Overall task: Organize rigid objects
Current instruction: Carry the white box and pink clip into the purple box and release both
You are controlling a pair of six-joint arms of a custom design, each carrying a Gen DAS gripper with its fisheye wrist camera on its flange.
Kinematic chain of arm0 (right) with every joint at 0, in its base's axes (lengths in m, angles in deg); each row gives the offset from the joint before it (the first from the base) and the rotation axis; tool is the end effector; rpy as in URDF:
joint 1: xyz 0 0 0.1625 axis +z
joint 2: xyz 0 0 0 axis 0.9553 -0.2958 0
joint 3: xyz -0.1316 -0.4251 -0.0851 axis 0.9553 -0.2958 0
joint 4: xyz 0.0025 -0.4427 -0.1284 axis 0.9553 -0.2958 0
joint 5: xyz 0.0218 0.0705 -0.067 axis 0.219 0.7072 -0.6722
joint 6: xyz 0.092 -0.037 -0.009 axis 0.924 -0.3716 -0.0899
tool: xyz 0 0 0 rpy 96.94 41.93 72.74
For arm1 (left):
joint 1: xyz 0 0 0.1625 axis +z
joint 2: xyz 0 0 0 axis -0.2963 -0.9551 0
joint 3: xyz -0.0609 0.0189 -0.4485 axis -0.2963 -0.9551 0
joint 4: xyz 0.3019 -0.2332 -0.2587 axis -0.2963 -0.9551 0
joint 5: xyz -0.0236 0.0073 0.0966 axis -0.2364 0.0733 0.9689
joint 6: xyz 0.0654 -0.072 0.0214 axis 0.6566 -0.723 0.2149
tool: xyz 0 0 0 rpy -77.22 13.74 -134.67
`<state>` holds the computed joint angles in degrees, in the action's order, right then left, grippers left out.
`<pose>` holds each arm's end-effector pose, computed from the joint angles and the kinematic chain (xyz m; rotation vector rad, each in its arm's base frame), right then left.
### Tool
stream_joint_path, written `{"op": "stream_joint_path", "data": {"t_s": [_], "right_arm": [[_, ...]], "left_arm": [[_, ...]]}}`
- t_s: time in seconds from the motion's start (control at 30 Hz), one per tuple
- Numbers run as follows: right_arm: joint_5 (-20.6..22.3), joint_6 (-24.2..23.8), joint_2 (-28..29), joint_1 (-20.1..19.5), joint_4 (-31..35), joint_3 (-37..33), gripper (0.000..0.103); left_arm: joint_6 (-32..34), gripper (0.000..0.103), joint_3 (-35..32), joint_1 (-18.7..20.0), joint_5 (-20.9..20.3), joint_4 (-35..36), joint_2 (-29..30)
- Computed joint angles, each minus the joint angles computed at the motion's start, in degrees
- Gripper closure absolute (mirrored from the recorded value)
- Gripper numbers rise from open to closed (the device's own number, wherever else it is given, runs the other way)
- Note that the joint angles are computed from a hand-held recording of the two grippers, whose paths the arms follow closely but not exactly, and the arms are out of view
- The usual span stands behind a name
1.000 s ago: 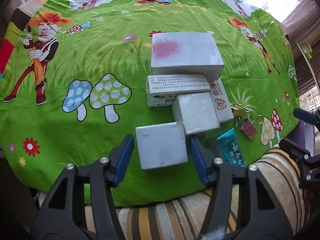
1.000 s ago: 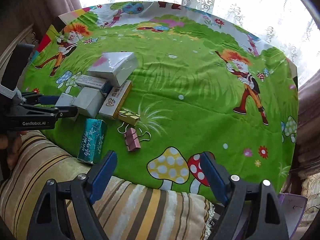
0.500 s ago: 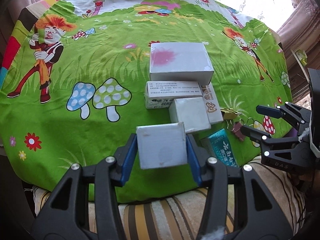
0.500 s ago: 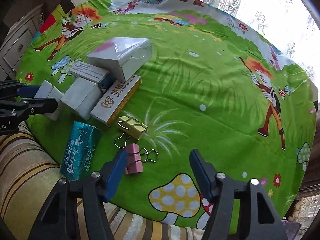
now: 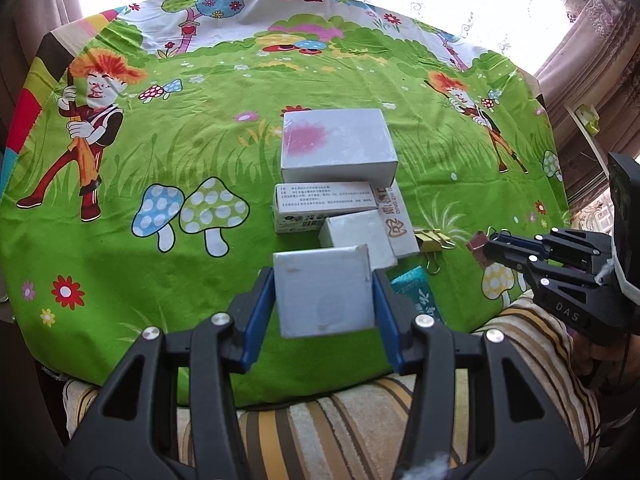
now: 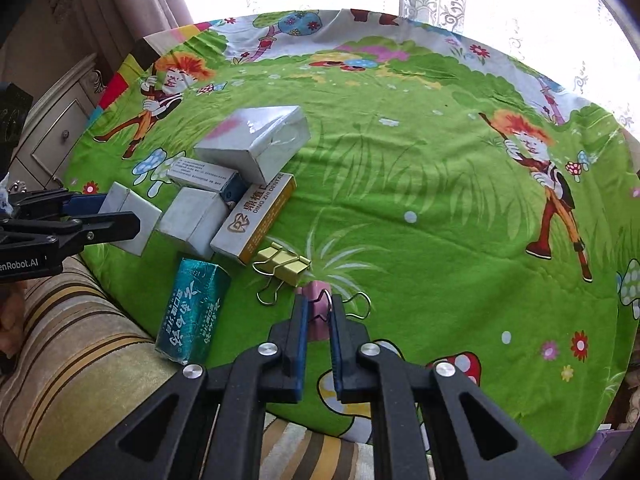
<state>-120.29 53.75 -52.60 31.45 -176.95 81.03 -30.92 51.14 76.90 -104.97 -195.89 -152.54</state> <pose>0.2788 -0.7164 0.0792 1.0992 -2.4712 0.1451 -0.1205 -0.6100 0.2447 0.0179 2.4457 -0.7127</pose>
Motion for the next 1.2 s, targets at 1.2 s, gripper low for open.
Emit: {"op": "stream_joint_path", "data": {"t_s": [1.2], "right_arm": [[-5.3, 15.3, -37.4, -16.5, -23.6, 24.7, 0.101]], "left_arm": [[19.5, 0.051, -27.1, -12.9, -28.7, 7.8, 29.3]]}}
